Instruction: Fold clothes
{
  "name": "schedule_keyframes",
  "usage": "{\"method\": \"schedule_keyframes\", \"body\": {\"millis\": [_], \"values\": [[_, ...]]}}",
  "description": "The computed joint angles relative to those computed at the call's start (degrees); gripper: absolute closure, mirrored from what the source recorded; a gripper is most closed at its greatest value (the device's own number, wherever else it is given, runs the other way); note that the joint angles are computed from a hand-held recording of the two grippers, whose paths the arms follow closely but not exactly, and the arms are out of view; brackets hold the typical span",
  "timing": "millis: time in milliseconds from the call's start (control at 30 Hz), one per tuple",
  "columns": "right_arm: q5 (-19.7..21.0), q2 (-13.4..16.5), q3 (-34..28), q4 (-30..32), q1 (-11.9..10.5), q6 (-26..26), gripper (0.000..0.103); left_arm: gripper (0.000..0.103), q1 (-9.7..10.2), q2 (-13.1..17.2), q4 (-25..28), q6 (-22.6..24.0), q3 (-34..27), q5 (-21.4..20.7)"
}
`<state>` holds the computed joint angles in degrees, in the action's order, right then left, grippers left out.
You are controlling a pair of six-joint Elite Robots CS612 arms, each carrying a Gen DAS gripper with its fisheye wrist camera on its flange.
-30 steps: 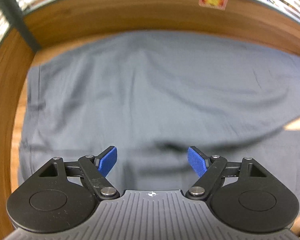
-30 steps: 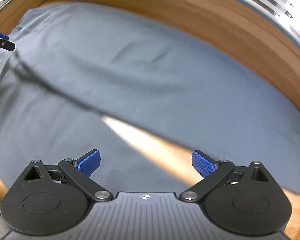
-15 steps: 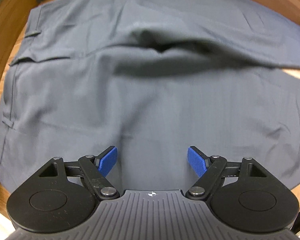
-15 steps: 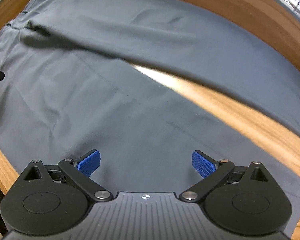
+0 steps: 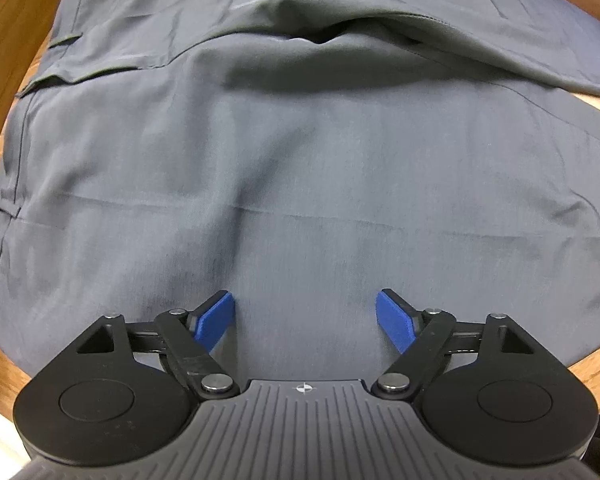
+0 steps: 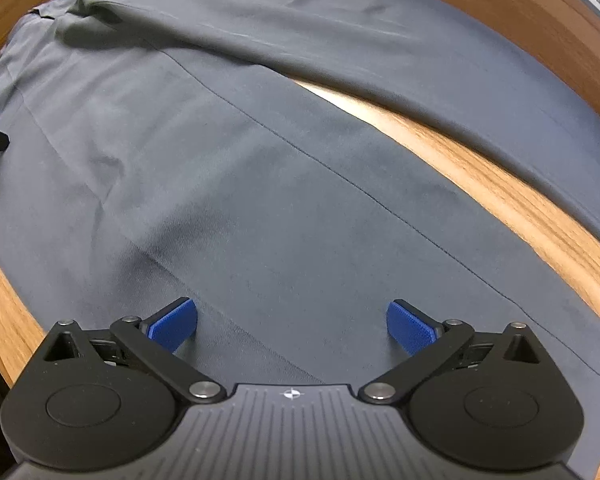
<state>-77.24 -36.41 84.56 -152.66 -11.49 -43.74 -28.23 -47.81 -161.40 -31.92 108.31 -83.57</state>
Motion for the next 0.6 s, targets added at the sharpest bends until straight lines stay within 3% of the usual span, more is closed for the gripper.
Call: {"method": "schedule_keyframes", "body": {"millis": [467,533,600], "values": [[0.3,-2.4,6.3,-6.0,-0.9,4.3,0.0,0.018,-1.68,-1.8,-0.9,-4.0,4.1,0.1],[0.0,-2.6,6.1,-5.2,-0.9,4.6,0.0,0.03,-1.75,-2.1,-0.7,-4.9,4.4,-0.1],[-0.3,-2.9,6.0,-4.5,-0.8,5.4,0.003,0.034,-1.75,-2.4,-1.8,-5.5,4.7,-0.3]]}}
